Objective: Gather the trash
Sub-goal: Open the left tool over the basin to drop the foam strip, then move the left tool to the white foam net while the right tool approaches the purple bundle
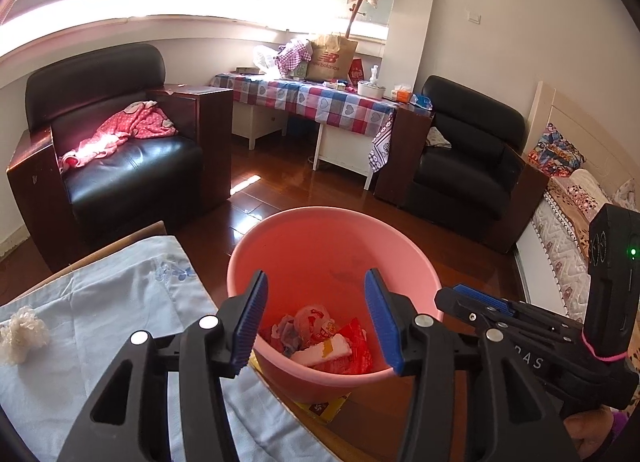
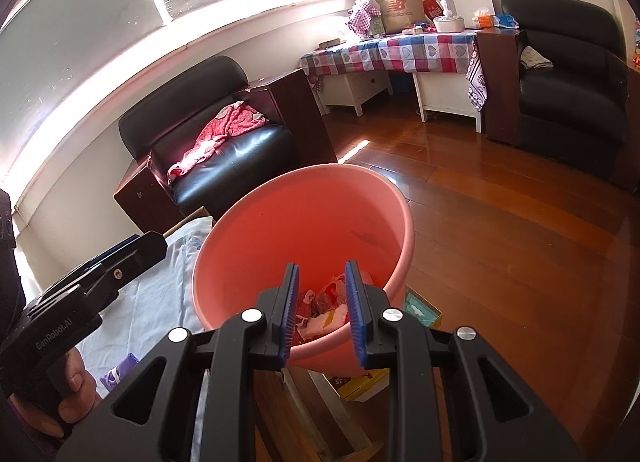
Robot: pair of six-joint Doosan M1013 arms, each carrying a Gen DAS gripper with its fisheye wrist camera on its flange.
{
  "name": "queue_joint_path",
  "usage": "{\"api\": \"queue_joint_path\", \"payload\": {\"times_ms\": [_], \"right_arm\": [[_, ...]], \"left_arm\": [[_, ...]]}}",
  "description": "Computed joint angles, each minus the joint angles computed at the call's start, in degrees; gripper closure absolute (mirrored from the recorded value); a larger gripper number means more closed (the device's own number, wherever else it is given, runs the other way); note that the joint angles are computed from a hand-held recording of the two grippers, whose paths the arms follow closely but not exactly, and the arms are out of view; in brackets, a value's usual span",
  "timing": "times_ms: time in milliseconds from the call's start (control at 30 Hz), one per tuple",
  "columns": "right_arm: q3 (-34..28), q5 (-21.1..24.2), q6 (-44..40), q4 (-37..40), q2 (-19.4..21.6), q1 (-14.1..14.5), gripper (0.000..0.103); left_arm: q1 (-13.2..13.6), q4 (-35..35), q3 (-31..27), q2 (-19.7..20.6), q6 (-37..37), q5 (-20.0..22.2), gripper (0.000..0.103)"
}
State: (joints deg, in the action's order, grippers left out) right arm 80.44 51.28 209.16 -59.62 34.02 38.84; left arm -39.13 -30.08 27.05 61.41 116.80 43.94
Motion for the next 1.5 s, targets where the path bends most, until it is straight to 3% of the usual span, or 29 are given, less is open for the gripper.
{"api": "queue_joint_path", "payload": {"times_ms": [567, 867, 1267, 1500], "right_arm": [[-2.2, -2.3, -5.0, 0.7, 0.8, 0.1, 0.079], [-5.7, -5.4, -11.8, 2.9, 2.6, 0.4, 0.079], [-12.8, -13.2, -28.1, 12.2, 6.5, 0.6, 0.079], [-18.5, -14.3, -42.0, 22.2, 9.7, 0.9, 0.079]], "left_arm": [[1.5, -0.2, 7.6, -4.0, -0.9, -2.8, 0.049], [3.3, -0.4, 13.6, -7.2, -1.3, -6.1, 0.049], [6.9, 4.9, 21.8, -11.5, -9.8, -13.1, 0.049], [8.7, 8.6, 24.2, -12.6, -15.9, -15.4, 0.049]]}}
